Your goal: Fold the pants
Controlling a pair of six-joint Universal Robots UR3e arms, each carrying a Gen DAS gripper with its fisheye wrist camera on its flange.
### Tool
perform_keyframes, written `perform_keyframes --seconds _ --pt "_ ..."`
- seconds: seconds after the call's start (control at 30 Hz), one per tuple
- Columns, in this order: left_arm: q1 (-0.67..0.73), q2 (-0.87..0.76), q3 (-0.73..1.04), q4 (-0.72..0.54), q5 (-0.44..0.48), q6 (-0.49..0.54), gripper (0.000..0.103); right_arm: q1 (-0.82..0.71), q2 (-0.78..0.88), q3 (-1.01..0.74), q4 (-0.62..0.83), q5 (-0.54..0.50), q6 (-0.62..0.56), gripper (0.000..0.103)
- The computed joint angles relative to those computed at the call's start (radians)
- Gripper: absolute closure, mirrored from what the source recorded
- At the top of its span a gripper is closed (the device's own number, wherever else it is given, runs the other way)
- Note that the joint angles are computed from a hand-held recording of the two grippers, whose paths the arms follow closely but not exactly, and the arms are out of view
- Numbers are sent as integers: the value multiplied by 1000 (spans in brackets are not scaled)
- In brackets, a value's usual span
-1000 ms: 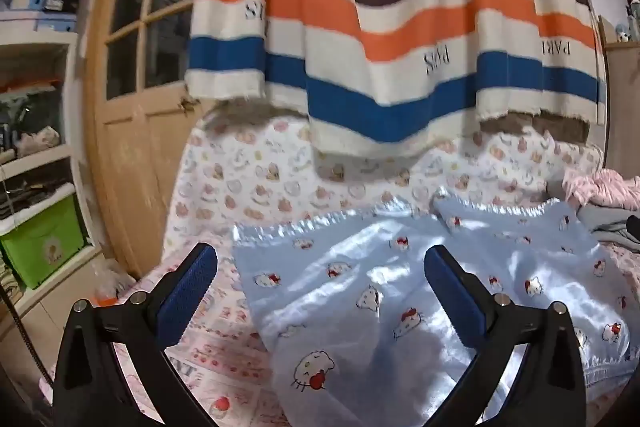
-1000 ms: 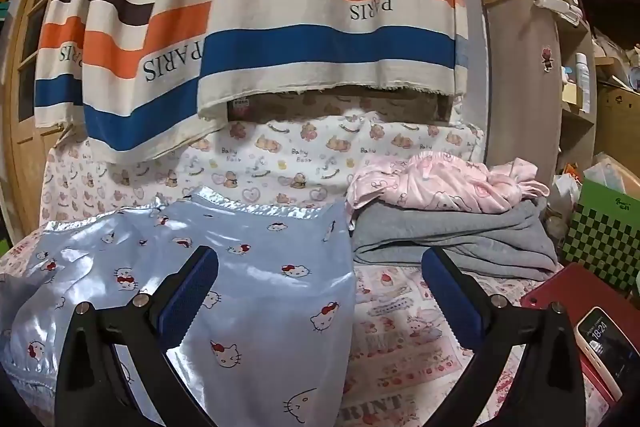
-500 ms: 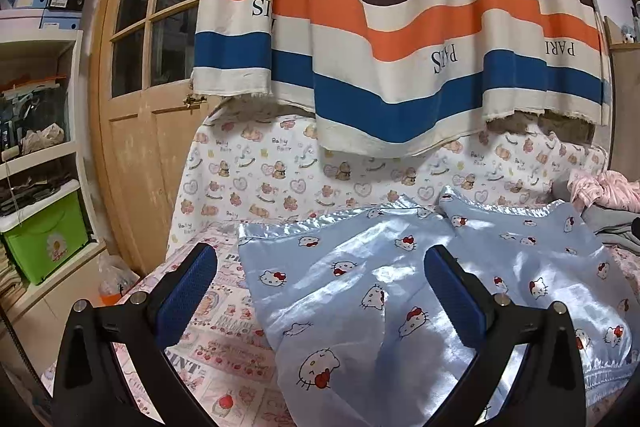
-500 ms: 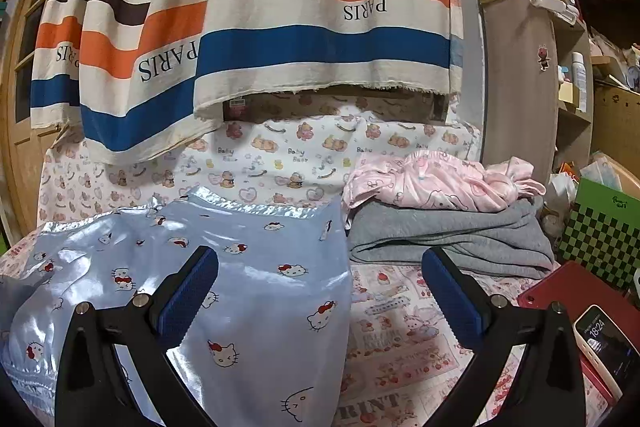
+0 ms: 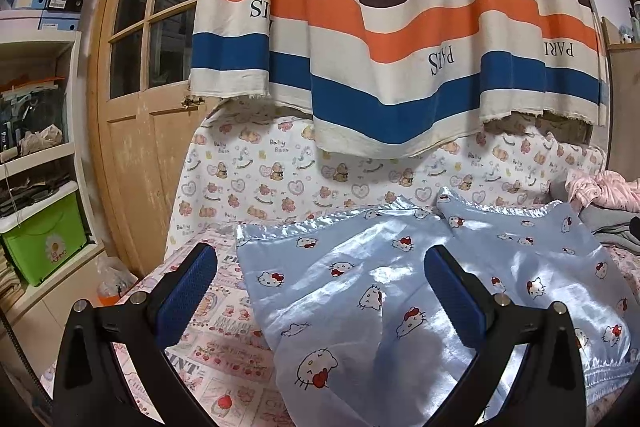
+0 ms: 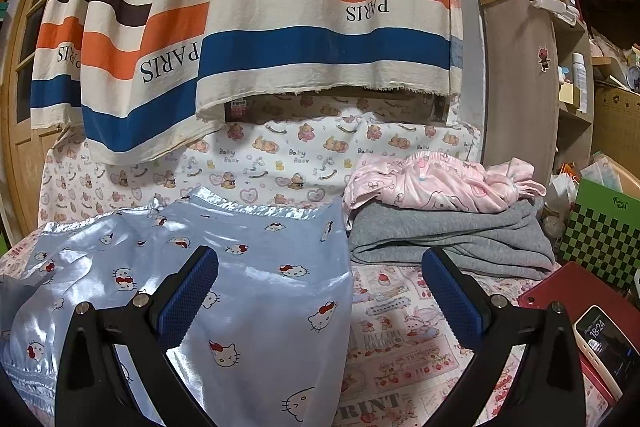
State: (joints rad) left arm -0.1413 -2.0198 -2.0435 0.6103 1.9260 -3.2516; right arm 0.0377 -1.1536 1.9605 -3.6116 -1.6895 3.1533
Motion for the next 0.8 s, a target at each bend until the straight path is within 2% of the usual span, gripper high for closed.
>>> perform_keyframes --seconds 0.8 --pt "-15 3 18 -27 20 -6 0 0 -1 2 -2 2 0 1"
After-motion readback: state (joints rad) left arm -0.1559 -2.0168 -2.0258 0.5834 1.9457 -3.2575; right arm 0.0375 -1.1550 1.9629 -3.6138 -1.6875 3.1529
